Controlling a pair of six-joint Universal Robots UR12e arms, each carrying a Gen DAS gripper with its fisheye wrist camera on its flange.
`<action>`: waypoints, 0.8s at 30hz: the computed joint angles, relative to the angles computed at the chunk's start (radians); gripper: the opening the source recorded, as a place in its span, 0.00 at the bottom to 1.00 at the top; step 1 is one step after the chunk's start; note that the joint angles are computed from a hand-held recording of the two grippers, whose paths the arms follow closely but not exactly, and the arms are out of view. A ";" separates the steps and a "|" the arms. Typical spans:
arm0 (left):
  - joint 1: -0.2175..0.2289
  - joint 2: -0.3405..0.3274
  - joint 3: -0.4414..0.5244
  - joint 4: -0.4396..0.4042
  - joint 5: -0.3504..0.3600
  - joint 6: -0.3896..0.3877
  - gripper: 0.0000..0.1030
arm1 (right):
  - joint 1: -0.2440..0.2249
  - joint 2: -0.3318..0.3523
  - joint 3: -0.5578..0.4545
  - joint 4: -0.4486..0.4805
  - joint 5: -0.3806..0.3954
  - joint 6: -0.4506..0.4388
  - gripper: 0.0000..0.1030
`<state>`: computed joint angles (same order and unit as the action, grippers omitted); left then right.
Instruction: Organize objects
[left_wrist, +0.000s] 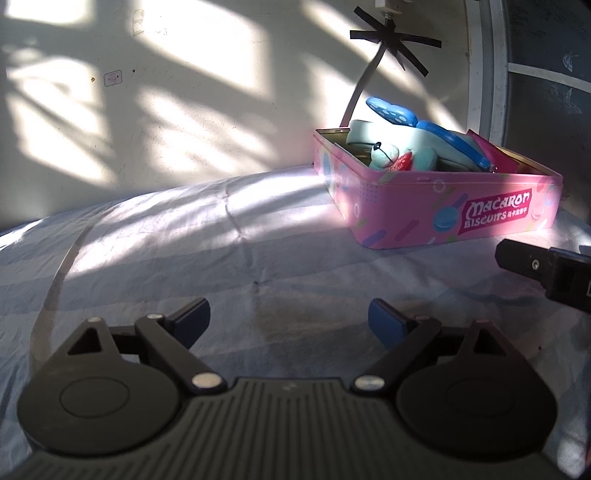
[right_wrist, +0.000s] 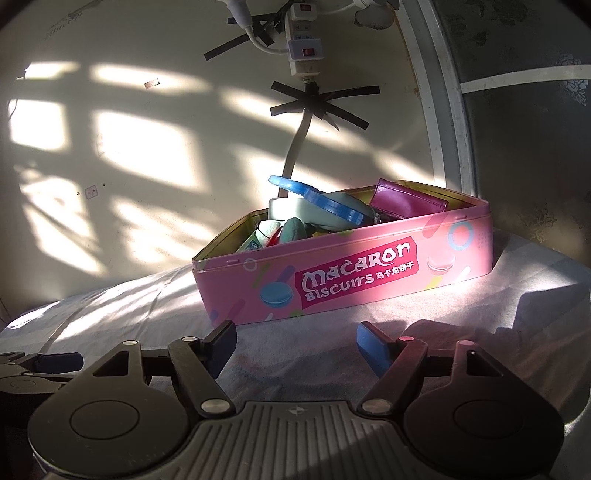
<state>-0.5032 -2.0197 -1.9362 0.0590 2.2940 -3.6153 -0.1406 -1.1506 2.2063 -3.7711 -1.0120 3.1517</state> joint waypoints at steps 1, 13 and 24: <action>0.001 0.001 0.000 -0.004 -0.002 -0.005 0.91 | 0.001 -0.001 0.000 0.003 0.000 -0.001 0.69; 0.004 0.005 0.001 -0.033 -0.006 -0.041 0.92 | 0.001 -0.002 0.002 0.004 0.005 -0.012 0.72; 0.006 0.009 0.001 -0.056 -0.004 -0.068 0.92 | -0.008 0.000 0.002 0.001 0.028 0.005 0.73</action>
